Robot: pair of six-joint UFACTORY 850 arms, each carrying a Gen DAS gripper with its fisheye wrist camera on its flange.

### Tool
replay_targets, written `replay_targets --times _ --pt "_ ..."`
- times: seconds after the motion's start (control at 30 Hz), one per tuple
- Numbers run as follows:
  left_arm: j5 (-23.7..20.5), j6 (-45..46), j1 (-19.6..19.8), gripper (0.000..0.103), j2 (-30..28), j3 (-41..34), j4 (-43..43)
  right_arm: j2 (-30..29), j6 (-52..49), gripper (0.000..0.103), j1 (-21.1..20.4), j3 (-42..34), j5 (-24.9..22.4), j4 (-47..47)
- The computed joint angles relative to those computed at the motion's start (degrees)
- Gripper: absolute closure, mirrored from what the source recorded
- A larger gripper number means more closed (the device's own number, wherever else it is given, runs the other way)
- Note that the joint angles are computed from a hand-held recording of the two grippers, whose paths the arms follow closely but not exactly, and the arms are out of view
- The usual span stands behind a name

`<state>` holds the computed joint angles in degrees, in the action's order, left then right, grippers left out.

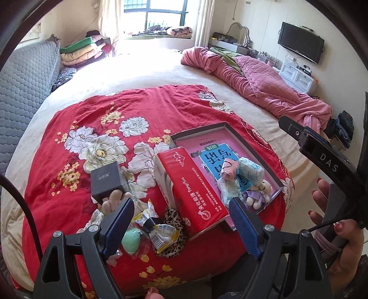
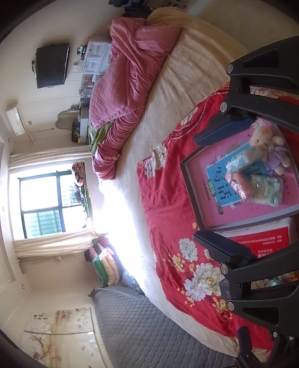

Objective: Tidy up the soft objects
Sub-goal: 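Move both open tools back over the remaining pile of items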

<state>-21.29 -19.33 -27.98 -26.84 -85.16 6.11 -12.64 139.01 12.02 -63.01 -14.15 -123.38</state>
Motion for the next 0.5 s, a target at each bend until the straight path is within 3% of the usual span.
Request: replay_targets --times 0.23,0.4,0.5 --pt "1.64 0.72 2.66 0.019 4.83 5.30 -3.00 1.27 0.08 0.026 3.23 -0.30 0.63 -2.27" --pt "2.40 -5.08 4.50 0.019 7.96 8.69 2.30 1.62 -0.60 0.026 5.79 -1.13 1.58 -3.56" --pt "2.63 -4.56 6.29 0.019 9.54 10.57 0.61 1.69 -0.66 0.026 7.12 -1.55 2.61 -4.50"
